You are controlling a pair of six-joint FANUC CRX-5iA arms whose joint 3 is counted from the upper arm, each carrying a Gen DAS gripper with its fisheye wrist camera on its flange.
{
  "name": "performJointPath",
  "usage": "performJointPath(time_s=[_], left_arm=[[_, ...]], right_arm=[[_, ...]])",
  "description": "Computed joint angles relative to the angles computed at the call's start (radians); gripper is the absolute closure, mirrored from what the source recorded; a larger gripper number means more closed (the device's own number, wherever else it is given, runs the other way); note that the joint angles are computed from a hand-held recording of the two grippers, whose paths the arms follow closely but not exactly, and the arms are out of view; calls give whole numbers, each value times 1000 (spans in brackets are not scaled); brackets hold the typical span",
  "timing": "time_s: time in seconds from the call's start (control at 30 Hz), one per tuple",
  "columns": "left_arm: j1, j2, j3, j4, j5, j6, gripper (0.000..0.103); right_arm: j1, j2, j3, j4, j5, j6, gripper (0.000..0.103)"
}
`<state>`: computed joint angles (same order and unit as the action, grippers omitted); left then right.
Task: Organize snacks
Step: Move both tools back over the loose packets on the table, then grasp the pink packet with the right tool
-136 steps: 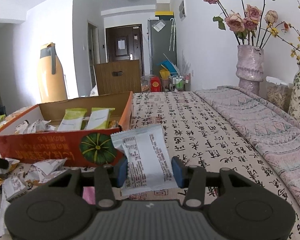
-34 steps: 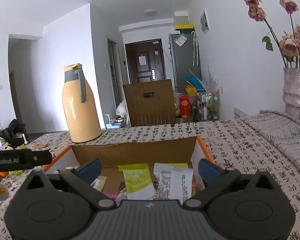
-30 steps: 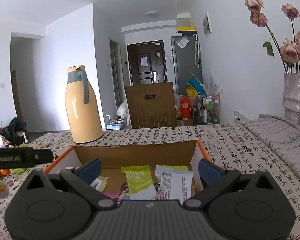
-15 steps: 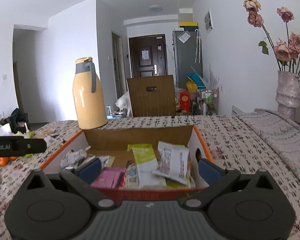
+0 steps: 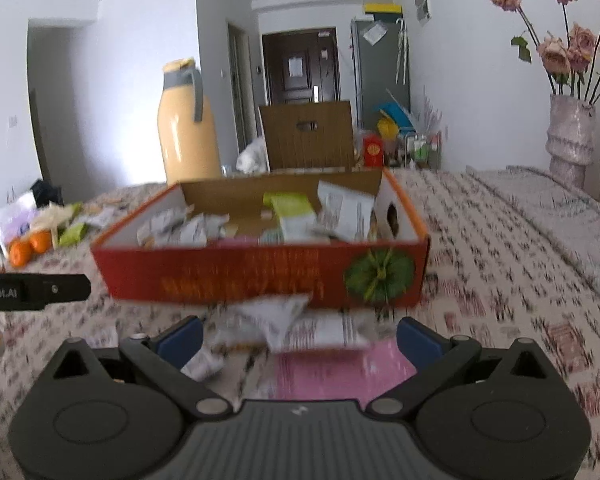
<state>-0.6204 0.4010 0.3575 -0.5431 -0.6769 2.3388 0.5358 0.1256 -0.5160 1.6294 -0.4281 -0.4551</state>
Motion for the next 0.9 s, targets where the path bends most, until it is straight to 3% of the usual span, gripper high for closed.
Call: performJointPath(time_s=[0.4, 0.57, 0.8, 0.9], left_arm=[[16, 14, -42, 27, 42, -10, 0], [28, 14, -52, 57, 59, -19, 0], [40, 17, -56, 94, 63, -38, 0], [42, 16, -59, 99, 68, -38, 0]], right_arm=[[31, -9, -19, -136, -56, 93, 0], [40, 30, 46, -292, -81, 279, 0], [48, 102, 170, -612, -73, 594, 0], [40, 107, 157, -567, -62, 552, 0]])
